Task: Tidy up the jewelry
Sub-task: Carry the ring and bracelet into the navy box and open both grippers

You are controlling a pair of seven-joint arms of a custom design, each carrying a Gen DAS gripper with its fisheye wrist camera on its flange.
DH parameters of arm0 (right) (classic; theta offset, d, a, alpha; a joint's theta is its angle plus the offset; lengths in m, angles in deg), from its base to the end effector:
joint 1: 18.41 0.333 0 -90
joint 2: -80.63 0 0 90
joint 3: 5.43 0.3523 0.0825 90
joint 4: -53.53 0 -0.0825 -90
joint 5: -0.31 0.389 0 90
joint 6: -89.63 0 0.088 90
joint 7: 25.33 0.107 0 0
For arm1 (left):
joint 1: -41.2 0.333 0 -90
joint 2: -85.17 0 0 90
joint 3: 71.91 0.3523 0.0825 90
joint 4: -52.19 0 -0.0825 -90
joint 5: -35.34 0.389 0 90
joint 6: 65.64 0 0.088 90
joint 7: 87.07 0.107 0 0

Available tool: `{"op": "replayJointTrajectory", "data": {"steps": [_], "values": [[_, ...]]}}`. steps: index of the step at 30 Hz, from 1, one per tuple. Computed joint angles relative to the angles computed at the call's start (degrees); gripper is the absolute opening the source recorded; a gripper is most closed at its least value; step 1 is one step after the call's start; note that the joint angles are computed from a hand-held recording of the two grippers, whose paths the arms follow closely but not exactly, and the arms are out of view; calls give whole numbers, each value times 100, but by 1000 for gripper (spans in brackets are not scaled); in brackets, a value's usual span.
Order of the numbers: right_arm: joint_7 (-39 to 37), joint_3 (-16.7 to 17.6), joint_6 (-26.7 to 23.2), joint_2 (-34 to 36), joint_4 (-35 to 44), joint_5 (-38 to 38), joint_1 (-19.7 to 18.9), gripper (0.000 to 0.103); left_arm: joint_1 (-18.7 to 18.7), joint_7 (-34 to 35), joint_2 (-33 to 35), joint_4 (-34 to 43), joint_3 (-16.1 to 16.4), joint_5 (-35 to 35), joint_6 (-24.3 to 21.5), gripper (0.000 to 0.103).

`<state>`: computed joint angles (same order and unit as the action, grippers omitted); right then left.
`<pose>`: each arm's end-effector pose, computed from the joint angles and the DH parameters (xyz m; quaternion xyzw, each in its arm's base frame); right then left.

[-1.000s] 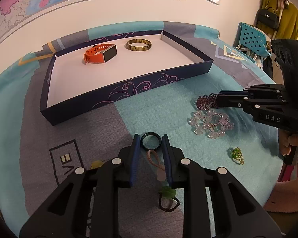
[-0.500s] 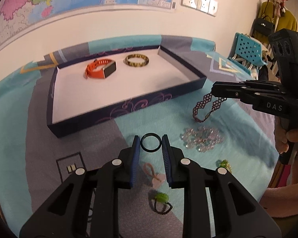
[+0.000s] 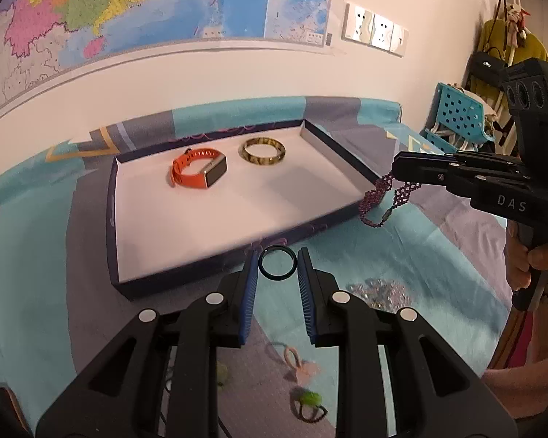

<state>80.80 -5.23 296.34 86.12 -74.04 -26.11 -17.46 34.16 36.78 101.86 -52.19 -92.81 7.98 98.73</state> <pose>0.5735 0.0678 0.5151 -0.6529 0.4813 -0.3782 0.4462 0.6313 -0.2748 0.5028 -0.4221 0.8113 -0.3796 0.1396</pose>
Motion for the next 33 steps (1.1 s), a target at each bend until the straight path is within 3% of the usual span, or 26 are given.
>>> {"op": "replayJointTrajectory", "data": {"steps": [10,16,18,25,33], "values": [[-18,164,-387,339,771,-12,-76,6,-184,-650,406,615,272,664,-94,23],[419,598,-708,653,1357,-415,-513,6,-218,-1044,714,1054,343,1077,-268,23],[651,935,-828,786,1575,-670,-845,6,-225,-1157,795,1171,361,1183,-324,23],[537,1709,-1178,1142,2058,-639,-1436,6,-293,-1504,1151,1701,461,1555,-611,23],[43,2491,-1567,1571,2523,-226,-1914,6,-458,-1880,1535,2317,630,2000,-977,23]]}}
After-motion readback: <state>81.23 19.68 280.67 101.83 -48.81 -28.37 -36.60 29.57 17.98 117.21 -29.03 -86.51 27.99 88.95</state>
